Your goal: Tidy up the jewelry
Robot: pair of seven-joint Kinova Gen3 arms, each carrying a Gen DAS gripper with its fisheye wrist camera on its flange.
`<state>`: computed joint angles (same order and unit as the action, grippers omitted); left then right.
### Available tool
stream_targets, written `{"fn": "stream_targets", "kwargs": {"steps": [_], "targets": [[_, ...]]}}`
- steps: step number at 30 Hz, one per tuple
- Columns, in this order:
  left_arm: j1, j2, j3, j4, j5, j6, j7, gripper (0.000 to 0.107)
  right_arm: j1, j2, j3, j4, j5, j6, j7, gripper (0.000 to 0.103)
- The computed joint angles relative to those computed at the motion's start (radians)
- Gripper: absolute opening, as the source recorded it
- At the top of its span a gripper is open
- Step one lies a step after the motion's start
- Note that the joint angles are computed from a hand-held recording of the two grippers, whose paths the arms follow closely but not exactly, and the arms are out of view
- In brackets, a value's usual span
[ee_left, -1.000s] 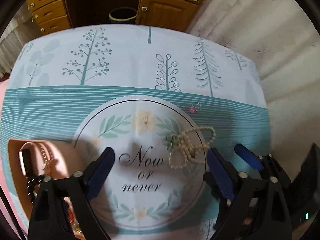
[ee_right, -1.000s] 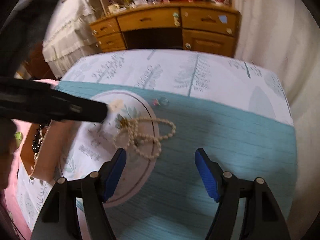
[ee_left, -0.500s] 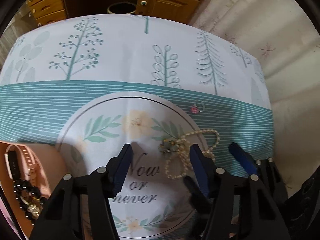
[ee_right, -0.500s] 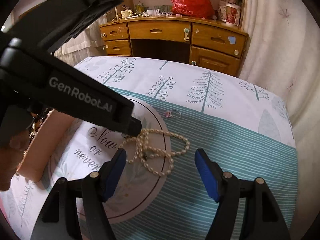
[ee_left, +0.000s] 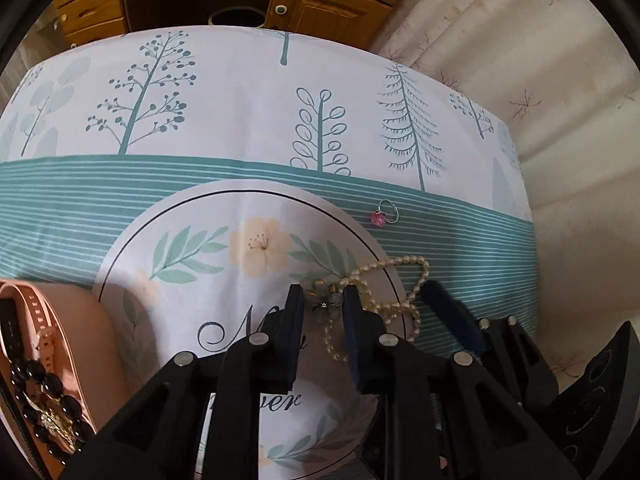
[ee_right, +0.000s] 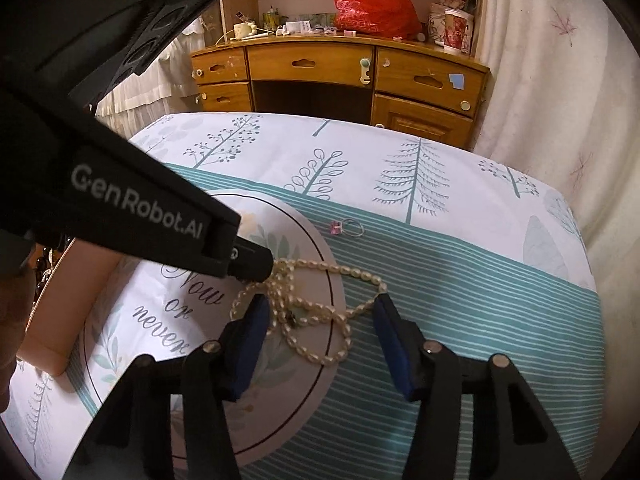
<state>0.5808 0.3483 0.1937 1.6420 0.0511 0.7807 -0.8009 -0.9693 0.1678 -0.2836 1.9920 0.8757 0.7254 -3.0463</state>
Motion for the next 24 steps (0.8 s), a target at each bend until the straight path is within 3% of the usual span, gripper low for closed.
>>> {"fn": "stream_targets", "kwargs": {"steps": [3,5,9,16,20,24], "targets": [[-0.005,-0.003,-0.001,0.007,0.015,-0.006,0.017,0.017,0.008,-0.008,-0.002,0.008,-0.005,-0.022,0.014,0.017],[-0.004,-0.013,-0.005,0.011,0.01,0.008,0.027,0.017,0.015,-0.011,-0.003,0.006,-0.02,-0.029,0.038,0.013],[-0.003,-0.043,-0.007,0.023,-0.007,0.026,0.048,0.017,0.015,-0.009,-0.005,-0.005,-0.041,-0.02,0.056,0.012],[-0.021,-0.092,0.0,0.039,-0.022,0.054,0.065,0.017,0.082,-0.059,-0.004,0.009,-0.23,-0.121,0.121,0.011],[-0.045,-0.132,0.011,0.06,-0.009,0.064,0.029,0.017,0.102,-0.099,-0.009,0.03,-0.273,-0.165,0.06,0.011],[-0.073,-0.179,0.018,0.082,0.012,0.082,-0.021,0.017,0.107,-0.126,-0.033,0.015,-0.259,-0.139,-0.045,0.011]]}}
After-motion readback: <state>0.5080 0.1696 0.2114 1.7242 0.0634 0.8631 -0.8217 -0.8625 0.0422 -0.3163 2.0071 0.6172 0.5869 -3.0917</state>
